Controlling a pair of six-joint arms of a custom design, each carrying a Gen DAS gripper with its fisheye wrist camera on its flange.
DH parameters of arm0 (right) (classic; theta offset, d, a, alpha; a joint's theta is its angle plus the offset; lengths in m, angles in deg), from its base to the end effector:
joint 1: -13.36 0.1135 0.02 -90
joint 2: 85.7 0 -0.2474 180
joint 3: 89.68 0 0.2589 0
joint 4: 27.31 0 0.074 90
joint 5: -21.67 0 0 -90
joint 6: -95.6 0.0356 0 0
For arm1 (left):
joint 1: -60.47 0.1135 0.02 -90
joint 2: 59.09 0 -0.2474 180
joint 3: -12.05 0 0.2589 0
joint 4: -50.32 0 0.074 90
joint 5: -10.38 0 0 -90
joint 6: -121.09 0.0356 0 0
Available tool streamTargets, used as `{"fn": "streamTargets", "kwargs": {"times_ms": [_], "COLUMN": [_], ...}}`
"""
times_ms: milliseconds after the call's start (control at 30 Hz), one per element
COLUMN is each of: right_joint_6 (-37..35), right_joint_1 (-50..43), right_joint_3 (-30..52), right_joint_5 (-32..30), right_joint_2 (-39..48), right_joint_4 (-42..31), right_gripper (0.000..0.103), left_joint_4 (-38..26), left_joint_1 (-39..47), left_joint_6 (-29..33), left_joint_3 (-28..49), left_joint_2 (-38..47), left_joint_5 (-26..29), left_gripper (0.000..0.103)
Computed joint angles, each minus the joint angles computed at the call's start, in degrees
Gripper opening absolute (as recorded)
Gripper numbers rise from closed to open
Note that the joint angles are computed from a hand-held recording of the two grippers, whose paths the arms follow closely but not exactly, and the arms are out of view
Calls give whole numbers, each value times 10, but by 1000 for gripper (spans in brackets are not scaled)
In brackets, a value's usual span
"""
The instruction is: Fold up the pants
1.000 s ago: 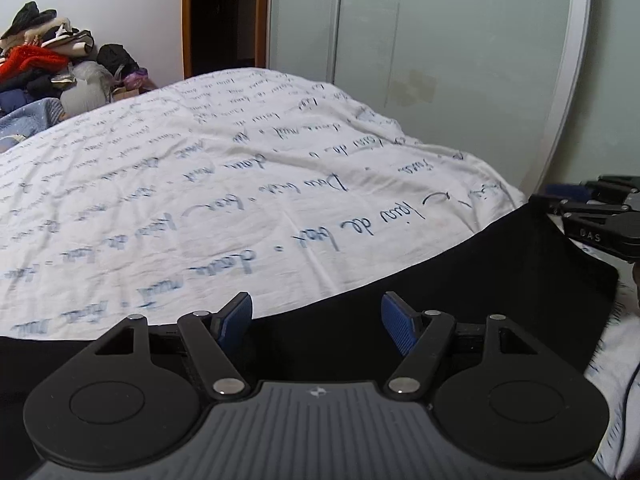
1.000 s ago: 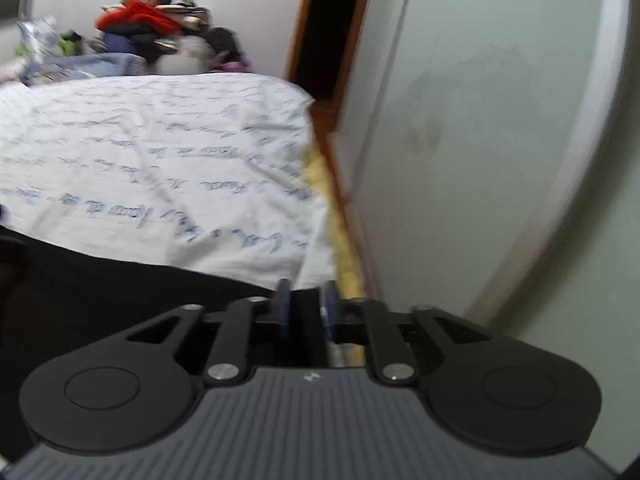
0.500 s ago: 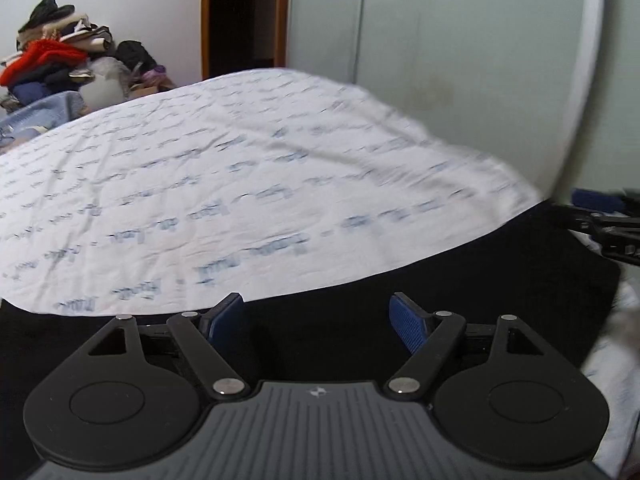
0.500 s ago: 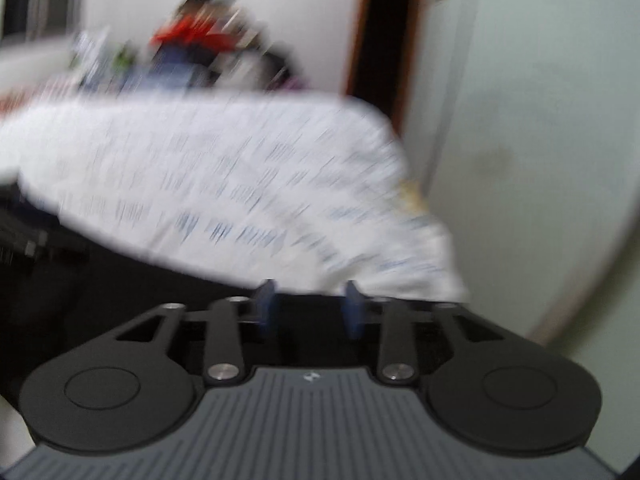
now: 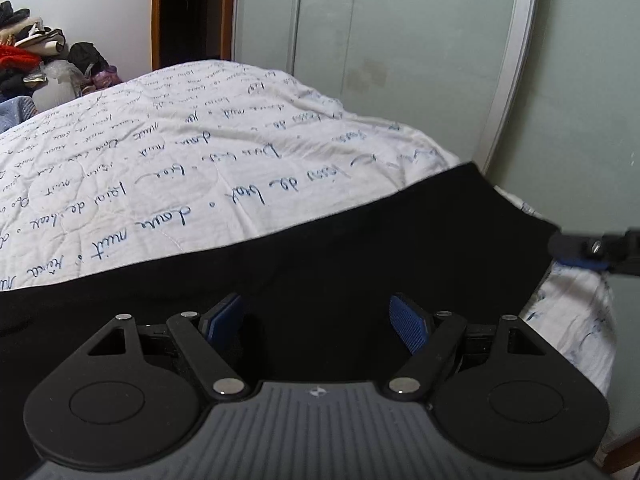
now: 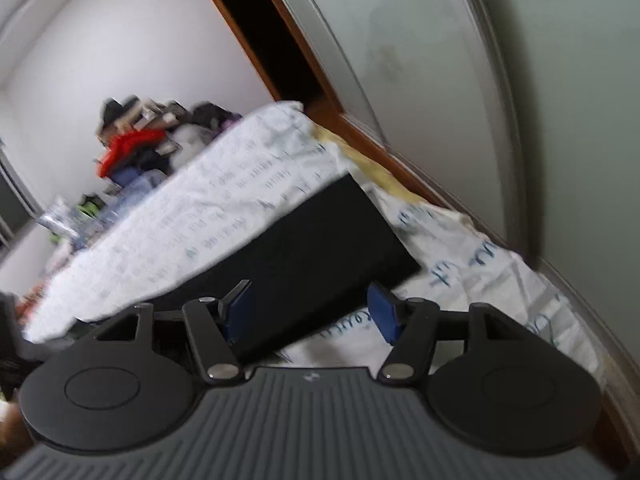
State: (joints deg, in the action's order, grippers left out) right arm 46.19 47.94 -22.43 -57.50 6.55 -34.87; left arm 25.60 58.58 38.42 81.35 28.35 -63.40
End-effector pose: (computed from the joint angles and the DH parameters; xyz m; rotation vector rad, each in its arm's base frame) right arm 0.2971 0.1967 0.1926 0.2272 2.1698 0.5645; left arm 0.3338 -0.0210 0.2065 0.3265 2.2750 -0.2790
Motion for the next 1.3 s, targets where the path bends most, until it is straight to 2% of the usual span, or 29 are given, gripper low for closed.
{"fn": "streamTargets", "kwargs": {"times_ms": [200, 433, 533, 600, 700, 800, 900, 967, 1067, 1167, 1300], "right_joint_6": [20, 86, 134, 161, 160, 76, -68, -171, -286, -353, -404], "right_joint_1": [6, -17, -22, -27, -30, -2, 49, 84, 123, 151, 172], "right_joint_3": [-6, -12, -25, -31, -42, -13, 40, 81, 125, 144, 165], "right_joint_5": [12, 8, 23, 29, 27, 78, 172, 231, 276, 283, 268], "right_joint_2": [4, 44, 56, 64, 67, 68, 78, 100, 132, 147, 167], "right_joint_4": [-6, 67, 111, 128, 152, 114, 61, 37, 29, 39, 37], "right_gripper": [60, 59, 43, 17, 12, 10, 10, 10, 10, 10, 10], "left_joint_4": [-14, -18, -28, -46, -112, -203, -242, -233, -205, -188, -155], "left_joint_1": [9, 11, 14, 17, 30, 47, 50, 44, 30, 22, 20], "left_joint_6": [-28, -23, -29, -36, -55, -98, -135, -166, -216, -263, -300], "left_joint_3": [14, 8, 18, 35, 100, 196, 257, 268, 271, 276, 263], "left_joint_2": [12, 1, 7, 18, 58, 123, 170, 183, 198, 216, 223], "left_joint_5": [1, 0, 7, 20, 75, 167, 239, 264, 281, 294, 297], "left_gripper": [80, 80, 80, 80, 80, 80, 80, 80, 80, 81, 81]}}
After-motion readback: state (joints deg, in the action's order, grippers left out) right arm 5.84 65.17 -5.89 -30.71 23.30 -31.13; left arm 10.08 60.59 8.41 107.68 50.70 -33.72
